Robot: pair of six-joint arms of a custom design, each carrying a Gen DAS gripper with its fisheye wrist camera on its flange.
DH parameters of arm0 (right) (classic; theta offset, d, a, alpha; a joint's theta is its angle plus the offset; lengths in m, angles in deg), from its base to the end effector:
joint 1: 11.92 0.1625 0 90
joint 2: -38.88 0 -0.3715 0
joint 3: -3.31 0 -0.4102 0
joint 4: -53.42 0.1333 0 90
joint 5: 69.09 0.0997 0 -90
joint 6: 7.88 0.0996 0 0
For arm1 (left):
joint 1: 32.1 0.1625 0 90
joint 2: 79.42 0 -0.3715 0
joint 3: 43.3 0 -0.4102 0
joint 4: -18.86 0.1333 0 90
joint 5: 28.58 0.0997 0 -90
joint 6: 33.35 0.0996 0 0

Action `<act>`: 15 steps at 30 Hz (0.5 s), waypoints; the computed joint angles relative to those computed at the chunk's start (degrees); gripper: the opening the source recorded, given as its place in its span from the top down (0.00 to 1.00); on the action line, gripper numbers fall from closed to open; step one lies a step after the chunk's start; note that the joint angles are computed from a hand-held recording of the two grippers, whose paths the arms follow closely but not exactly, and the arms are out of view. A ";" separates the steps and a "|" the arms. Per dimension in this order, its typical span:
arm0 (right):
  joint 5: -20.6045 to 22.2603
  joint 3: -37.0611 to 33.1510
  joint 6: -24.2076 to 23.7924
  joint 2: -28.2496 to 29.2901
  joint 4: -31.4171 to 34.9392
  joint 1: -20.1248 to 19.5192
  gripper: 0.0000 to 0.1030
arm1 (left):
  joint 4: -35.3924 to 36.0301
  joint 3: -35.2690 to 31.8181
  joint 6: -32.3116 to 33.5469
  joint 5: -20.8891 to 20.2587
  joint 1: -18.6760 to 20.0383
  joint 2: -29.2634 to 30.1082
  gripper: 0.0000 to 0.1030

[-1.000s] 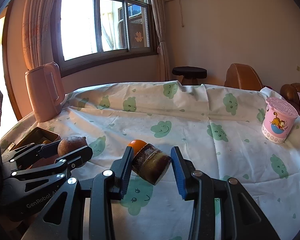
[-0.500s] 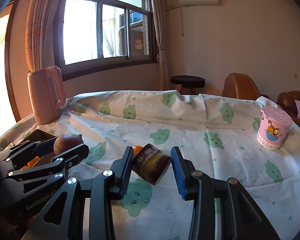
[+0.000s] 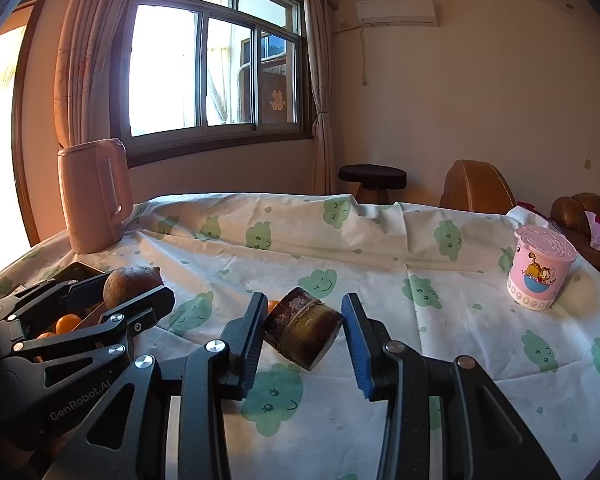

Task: Organize fruits
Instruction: 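Lift the brown fruit and cylindrical piece off the table with both tools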

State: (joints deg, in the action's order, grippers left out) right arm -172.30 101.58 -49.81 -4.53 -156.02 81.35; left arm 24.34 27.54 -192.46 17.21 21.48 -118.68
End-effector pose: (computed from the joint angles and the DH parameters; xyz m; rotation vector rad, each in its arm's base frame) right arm 0.1467 -0.6290 0.1308 0.7177 -2.1557 1.2644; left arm -0.2132 -0.6305 0.0602 0.6724 2.1693 -1.2204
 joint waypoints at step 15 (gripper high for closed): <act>0.92 0.88 -1.08 0.06 -3.06 -0.04 0.61 | -5.60 4.04 2.68 -0.42 -0.55 -2.32 0.49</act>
